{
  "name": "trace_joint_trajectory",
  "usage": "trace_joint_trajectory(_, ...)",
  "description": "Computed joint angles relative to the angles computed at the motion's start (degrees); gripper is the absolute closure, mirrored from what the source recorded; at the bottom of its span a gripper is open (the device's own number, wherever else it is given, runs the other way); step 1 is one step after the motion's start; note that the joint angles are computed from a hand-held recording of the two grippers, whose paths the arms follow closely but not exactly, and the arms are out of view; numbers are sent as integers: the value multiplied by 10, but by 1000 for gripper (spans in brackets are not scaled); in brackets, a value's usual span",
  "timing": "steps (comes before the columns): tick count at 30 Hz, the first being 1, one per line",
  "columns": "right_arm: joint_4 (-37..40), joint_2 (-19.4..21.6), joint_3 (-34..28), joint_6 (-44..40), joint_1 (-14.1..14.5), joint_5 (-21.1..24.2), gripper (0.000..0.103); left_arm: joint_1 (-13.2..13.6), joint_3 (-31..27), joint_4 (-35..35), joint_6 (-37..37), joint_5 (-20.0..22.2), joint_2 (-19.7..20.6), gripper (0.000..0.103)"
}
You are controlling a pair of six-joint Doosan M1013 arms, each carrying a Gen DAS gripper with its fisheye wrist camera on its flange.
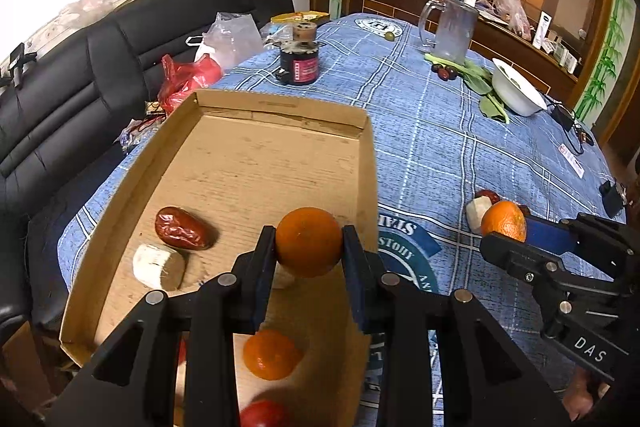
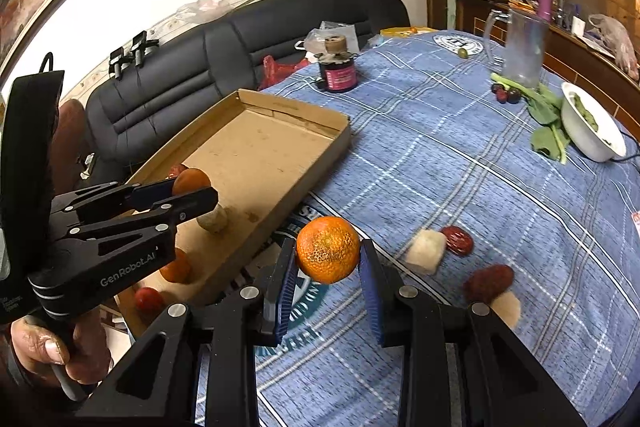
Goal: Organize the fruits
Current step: 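Carry both held tangerines over the cardboard tray with both tools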
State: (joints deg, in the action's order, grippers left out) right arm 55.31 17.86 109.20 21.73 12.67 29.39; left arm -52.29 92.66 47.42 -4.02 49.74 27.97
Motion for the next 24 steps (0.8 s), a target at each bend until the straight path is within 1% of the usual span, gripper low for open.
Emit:
trace_joint_trajectory(4, -3, 5, -8, 2, 8, 4, 72, 7, 6, -4, 3, -6, -4, 73)
trace_joint_trajectory(7, -6, 11, -17, 5, 15, 8, 72, 16, 15, -11, 2, -22, -11, 73)
trace_joint_trajectory(10, -5, 17, -26, 9, 21, 15, 72, 24, 20, -14, -1, -23, -16, 73)
trace_joint_trajectory(14, -4, 25, -40, 13, 31, 23, 73, 40, 32, -26, 0, -37, -26, 73)
trace_joint_trajectory(18, -9, 39, -60, 26, 43, 36, 73, 64, 38, -48, 13, -54, -32, 73)
trace_joint_trajectory(24, -57, 69, -95, 76, 66, 42, 73, 88, 27, -83, 55, -57, -22, 73)
